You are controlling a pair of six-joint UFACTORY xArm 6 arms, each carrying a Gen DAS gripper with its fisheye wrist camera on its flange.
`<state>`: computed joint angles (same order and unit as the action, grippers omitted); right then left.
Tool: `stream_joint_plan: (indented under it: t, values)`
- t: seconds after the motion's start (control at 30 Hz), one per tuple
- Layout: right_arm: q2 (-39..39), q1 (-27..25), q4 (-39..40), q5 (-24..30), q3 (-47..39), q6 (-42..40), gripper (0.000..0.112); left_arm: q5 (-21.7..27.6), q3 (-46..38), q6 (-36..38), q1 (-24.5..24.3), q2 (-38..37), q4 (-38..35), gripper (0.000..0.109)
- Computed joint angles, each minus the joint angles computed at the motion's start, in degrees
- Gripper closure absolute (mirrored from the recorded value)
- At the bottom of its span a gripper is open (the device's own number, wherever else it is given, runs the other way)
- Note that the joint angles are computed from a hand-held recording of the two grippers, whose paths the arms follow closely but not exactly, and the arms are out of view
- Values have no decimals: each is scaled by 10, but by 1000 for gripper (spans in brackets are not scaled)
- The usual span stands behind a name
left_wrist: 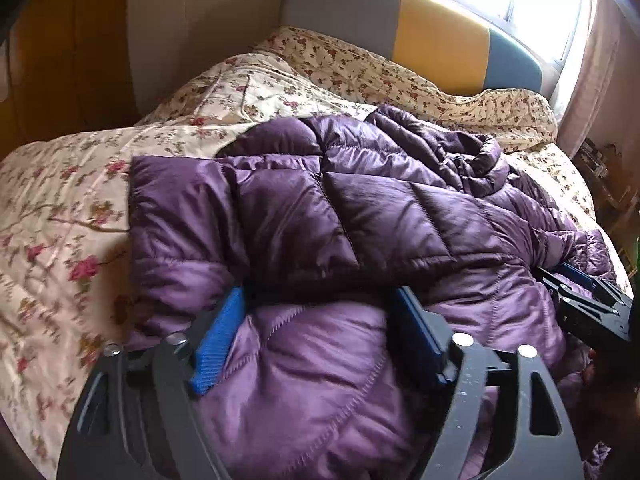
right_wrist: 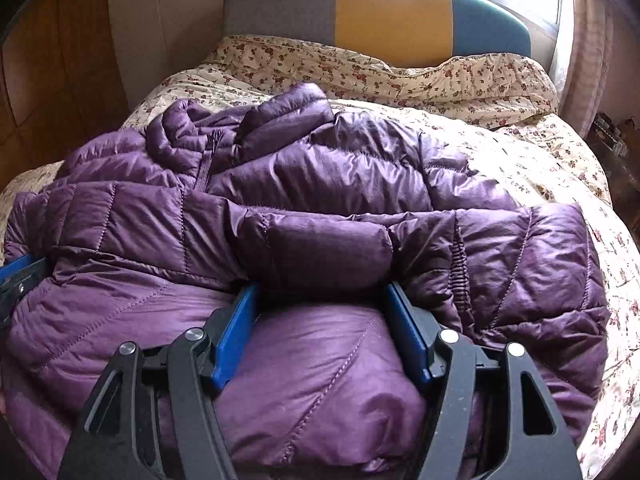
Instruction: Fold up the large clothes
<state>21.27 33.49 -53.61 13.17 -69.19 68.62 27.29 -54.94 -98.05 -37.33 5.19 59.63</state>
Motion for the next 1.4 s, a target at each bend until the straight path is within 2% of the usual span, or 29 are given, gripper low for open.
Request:
stream_joint_plan:
  t: [0.03, 0.1, 0.23, 0.33, 0.43, 0.5, 0.77, 1.0, 1.4]
  values:
    - [-9, -1, 20, -5, 8, -18, 30, 5, 6, -8, -7, -11, 5, 25]
    - [-34, -2, 32, -12, 31, -25, 23, 32, 22, -21, -31, -40, 13, 25]
    - [-104, -5, 58, -37, 106, -32, 21, 65, 55, -42, -78, -89, 27, 25]
    - [-152, 2, 124, -40, 165, -90, 21, 83, 78, -52, -111, -117, 29, 18]
    - [-201, 13, 213, -33, 229, -171, 21, 116, 107, -66, -157, -150, 21, 18]
    - [-236, 20, 233, -22, 268, -197, 21, 128, 125, -77, -178, -169, 13, 18]
    - [-379, 34, 223, 22, 411, -192, 21, 188, 190, -124, -259, -230, -19, 18]
    - [-518, 41, 269, 48, 539, -200, 21, 223, 234, -152, -306, -272, -46, 18]
    - [-768, 112, 368, 157, 673, -223, 21, 233, 312, -240, -387, -335, -84, 18]
